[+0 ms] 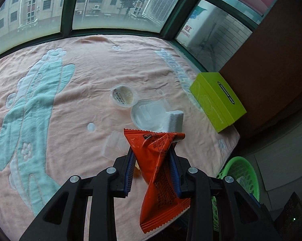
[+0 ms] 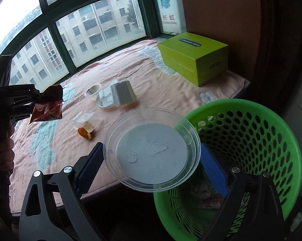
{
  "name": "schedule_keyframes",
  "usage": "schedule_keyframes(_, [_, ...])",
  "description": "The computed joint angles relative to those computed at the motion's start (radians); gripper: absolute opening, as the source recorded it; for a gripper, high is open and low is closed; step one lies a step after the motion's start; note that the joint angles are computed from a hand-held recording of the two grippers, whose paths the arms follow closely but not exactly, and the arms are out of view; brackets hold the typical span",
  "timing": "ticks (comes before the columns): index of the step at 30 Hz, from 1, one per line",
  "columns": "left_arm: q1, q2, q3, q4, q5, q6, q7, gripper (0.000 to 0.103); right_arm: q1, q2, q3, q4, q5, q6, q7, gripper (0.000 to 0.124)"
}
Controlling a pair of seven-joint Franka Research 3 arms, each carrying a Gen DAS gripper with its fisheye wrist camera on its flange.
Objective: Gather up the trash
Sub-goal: 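Carry both items over the green basket and open the right tool to drop the round lid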
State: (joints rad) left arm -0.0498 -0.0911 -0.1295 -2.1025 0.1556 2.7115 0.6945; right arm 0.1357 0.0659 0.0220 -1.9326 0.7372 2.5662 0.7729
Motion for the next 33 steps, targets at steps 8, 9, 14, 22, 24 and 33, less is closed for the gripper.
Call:
schedule_keyframes(8, [-0.045,0.048,-0.026,0.070,-0.035,0.002,0.068,0.031,-0.037,-0.014,-0.034,-0.033,-0.037,0.044,0.051,0.092])
schedule_keyframes(9, [-0.050,0.057,-0.029,0.082,-0.039,-0.002,0.077,0.031,-0.042,-0.013,-0.038,-0.035,-0.050,0.050,0.065,0.092])
schedule_keyframes(14, [-0.073,0.097,-0.044,0.130,-0.063,-0.011,0.118,0.031,-0.069,0.003,-0.052,-0.035,-0.099,0.070,0.126,0.093])
schedule_keyframes(22, [-0.107,0.175,-0.071,0.230,-0.090,-0.036,0.194,0.031,-0.102,0.019,-0.058,-0.036,-0.121,0.093,0.176,0.095])
schedule_keyframes(24, [-0.115,0.194,-0.077,0.255,-0.094,-0.045,0.206,0.031,-0.107,0.019,-0.059,-0.038,-0.126,0.101,0.183,0.096])
schedule_keyframes(33, [-0.146,0.263,-0.101,0.341,-0.104,-0.087,0.253,0.031,-0.127,-0.009,-0.063,-0.056,-0.057,0.115,0.146,0.096])
